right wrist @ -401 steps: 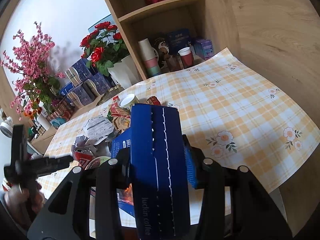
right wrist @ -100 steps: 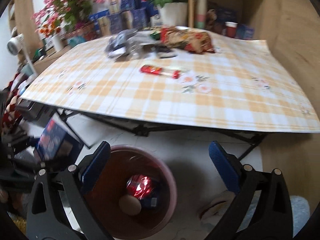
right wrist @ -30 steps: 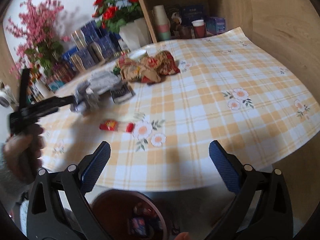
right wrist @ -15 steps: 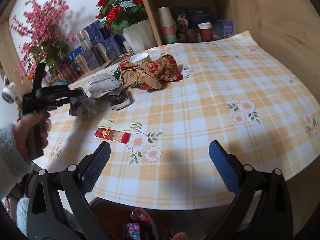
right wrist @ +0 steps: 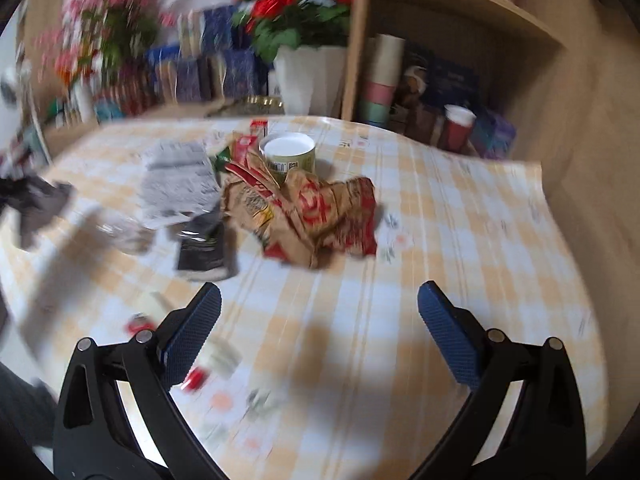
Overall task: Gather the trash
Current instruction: 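Grasp the crumpled grey paper with the left tool, then grasp the brown paper food bag with the right tool and lift it, then carry both items over the brown bin and open the right tool to drop the bag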
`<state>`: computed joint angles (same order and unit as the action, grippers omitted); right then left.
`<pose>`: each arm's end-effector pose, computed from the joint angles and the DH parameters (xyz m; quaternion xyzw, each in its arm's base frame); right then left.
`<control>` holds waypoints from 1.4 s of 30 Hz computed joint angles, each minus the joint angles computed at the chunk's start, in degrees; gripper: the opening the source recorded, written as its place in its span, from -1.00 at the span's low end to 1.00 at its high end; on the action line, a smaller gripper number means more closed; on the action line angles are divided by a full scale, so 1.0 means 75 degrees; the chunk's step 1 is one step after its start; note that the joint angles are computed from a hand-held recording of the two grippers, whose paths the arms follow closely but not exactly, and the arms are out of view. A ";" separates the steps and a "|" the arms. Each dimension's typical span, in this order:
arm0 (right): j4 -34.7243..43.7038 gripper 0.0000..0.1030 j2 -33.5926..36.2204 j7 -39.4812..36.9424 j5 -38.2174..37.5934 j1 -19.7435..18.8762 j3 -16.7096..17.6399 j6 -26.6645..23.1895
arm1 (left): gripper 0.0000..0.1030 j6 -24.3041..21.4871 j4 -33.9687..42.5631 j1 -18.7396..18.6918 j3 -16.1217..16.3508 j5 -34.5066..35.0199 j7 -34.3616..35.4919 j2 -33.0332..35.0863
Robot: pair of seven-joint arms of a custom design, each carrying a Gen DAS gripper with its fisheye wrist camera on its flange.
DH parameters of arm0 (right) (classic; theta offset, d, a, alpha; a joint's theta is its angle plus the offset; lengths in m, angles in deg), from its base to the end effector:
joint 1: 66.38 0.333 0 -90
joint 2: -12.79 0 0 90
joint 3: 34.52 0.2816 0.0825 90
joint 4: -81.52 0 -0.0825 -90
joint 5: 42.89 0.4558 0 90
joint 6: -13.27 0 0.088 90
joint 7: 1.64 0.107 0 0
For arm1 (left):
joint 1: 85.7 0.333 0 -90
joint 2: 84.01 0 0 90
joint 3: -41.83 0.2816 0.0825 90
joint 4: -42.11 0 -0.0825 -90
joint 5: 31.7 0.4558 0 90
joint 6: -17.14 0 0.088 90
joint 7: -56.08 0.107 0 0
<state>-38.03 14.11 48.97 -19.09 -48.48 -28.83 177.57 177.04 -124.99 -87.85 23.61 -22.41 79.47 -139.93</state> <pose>0.6117 0.2423 0.4283 -0.8454 0.3720 -0.2124 0.3191 0.3908 -0.1275 0.4504 -0.8198 0.3822 -0.3709 0.2106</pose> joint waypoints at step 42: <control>-0.2944 0.28 -0.3725 -0.1446 0.3734 -0.0061 -0.0803 -0.1970 | -0.31 -0.1054 -0.0400 -0.1963 -0.0508 -0.0002 -0.0417 -0.1552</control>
